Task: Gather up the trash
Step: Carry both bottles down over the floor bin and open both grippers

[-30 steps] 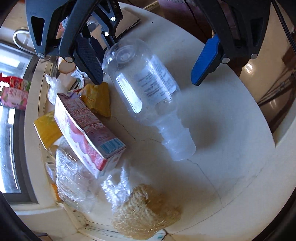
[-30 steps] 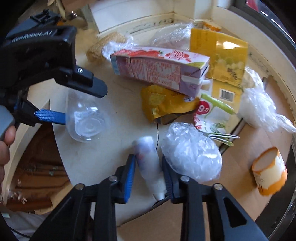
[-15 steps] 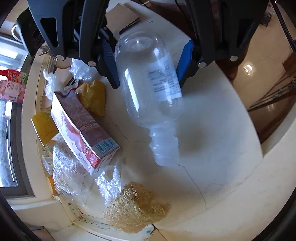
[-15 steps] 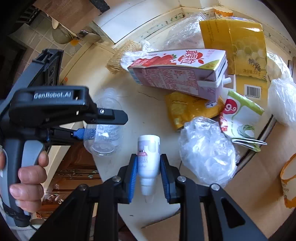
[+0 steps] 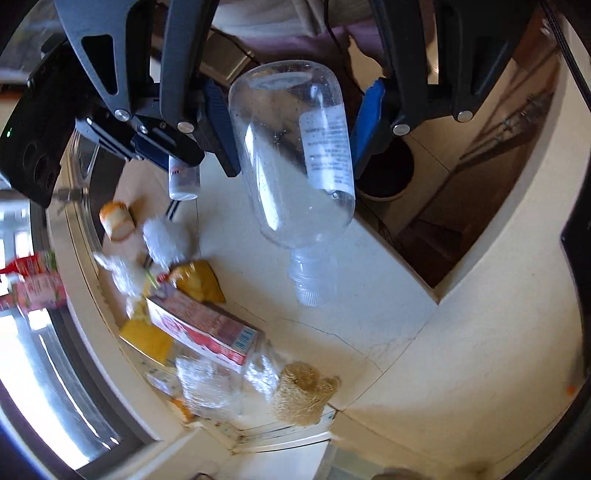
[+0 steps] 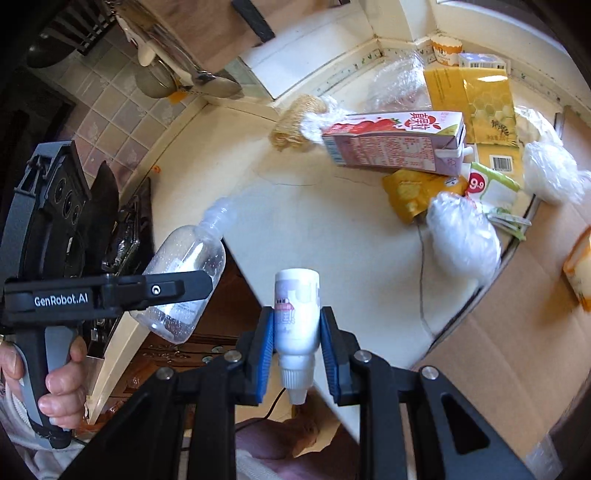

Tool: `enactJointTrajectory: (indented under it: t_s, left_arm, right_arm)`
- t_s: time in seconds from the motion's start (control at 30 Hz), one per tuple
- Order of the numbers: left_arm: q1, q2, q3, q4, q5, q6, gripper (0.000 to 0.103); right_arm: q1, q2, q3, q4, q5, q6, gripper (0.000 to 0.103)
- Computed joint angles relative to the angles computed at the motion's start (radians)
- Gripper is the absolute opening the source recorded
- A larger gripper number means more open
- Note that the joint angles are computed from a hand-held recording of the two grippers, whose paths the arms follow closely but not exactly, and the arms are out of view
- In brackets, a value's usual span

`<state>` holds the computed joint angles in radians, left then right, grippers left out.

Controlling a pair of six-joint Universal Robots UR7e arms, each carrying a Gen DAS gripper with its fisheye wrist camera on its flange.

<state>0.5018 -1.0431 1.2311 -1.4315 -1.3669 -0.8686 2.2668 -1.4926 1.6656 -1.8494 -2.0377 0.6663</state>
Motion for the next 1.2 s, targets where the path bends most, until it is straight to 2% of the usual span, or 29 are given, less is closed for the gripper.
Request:
enactJointTrajectory:
  t_s: [0.1,0.2,0.33,0.47,0.6,0.8,0.93,1.07,1.2]
  left_arm:
    - [-0.005,-0.057,0.032,0.012,-0.028,0.071,0.057]
    - [-0.009,-0.130,0.079,0.037,-0.062,0.119,0.057]
    - [-0.010,-0.233,0.174,0.067,-0.084,0.194,0.057]
    - [-0.009,-0.312,0.290,0.095,-0.105,0.262,0.057]
    - [0.010,-0.364,0.404,0.102,-0.139,0.308,0.057]
    - [0.017,-0.395,0.609,0.041,-0.064,0.427,0.057]
    - [0.061,-0.371,0.709,0.040,-0.077,0.409,0.057]
    - [0.063,-0.402,0.730,0.038,-0.112,0.371,0.055]
    - [0.024,-0.417,0.680,0.084,-0.115,0.345,0.053]
  right_arm:
    - [0.059,0.015,0.012,0.010,-0.034,0.109,0.024]
    - [0.117,0.038,0.034,0.028,-0.032,0.260,0.024]
    - [0.180,0.088,0.055,0.045,-0.032,0.392,0.024]
    - [0.215,0.109,0.124,0.001,-0.037,0.519,0.024]
    - [0.216,0.111,0.219,-0.065,-0.015,0.626,0.024]
    - [0.181,0.084,0.379,-0.145,0.020,0.694,0.024]
    - [0.113,0.061,0.506,-0.252,0.083,0.715,0.024]
    - [0.083,0.069,0.538,-0.286,0.132,0.683,0.024]
    - [0.110,0.087,0.466,-0.220,0.137,0.650,0.024]
